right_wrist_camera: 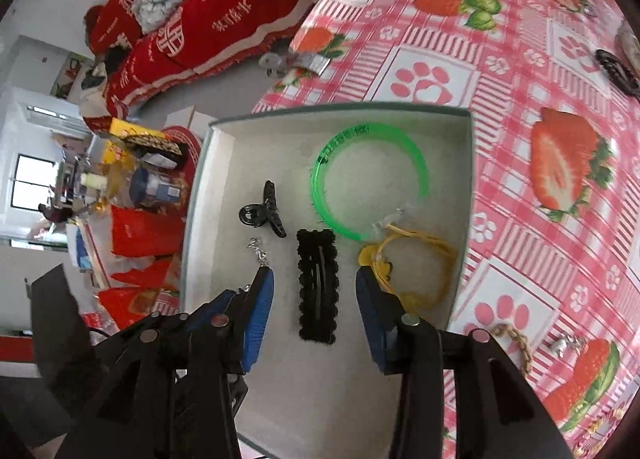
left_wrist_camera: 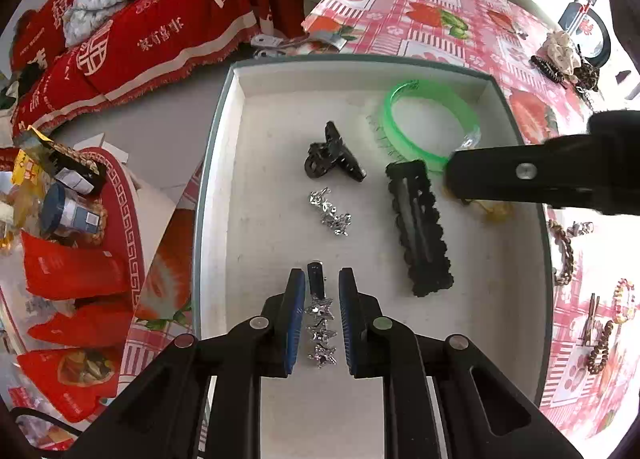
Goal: Organize jewelry
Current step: 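Move the black beaded clip into the tray and open the right tool while the left holds the hairpin, then open the left tool to drop the star hairpin into the tray, then grasp the beige bunny-ear clip with the left tool while the right grasps the pastel beaded bracelet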
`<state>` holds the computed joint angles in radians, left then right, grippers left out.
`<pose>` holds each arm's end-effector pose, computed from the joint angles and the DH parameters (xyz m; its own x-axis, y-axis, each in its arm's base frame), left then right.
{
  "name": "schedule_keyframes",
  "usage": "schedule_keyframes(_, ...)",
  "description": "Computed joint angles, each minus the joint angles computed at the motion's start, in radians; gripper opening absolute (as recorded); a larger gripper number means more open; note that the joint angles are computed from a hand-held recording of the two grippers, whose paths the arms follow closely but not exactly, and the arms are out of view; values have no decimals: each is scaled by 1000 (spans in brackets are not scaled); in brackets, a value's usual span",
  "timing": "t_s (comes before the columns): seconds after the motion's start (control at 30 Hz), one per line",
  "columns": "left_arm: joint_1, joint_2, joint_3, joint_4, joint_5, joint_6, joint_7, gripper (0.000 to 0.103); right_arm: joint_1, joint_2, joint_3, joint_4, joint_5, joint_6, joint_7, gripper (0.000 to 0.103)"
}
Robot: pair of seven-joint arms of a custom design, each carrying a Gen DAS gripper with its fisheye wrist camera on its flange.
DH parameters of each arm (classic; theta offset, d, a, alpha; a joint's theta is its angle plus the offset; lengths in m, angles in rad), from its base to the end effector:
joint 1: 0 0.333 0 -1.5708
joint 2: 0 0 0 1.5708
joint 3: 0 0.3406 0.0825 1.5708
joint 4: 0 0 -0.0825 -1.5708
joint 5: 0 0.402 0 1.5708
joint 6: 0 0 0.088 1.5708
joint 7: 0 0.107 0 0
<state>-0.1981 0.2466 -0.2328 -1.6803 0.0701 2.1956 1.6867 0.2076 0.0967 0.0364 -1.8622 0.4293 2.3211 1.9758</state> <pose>0.6256 -0.2691 0.5046 -0.5305 -0.8467 -0.0409 -0.8102 0.5206 -0.2692 0.6186 0.1610 0.5210 -0.3147 -0.8225 -0.4737 -0.9025 0.4139 -0.1191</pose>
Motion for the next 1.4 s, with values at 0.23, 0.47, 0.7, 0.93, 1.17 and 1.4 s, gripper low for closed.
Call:
schedule_keyframes(0.23, -3, -37, 1, -30, 13, 57, -23, 102, -3, -123, -5, -119, -35, 51, 69, 56)
schedule_keyframes(0.47, -22, -46, -7, -21, 37, 38, -18, 103, -23, -272, -1, -266, -87, 78, 187, 66)
schedule_keyframes(0.7, -52, -64, -37, -10, -5, 14, 60, 103, -79, -451, 7, -436, -135, 72, 320, 83)
schedule_keyframes(0.93, -105, -82, -65, -13, -32, -11, 122, 103, -160, -655, 30, -612, -195, 21, 473, 88)
schedule_keyframes(1.17, -156, -91, -89, -22, -62, -35, 173, 103, -230, -849, 44, -740, -247, -111, 573, 89)
schedule_keyframes(1.4, -201, -90, -107, -37, -80, -75, 192, 103, -268, -950, 35, -803, -255, -252, 604, 89)
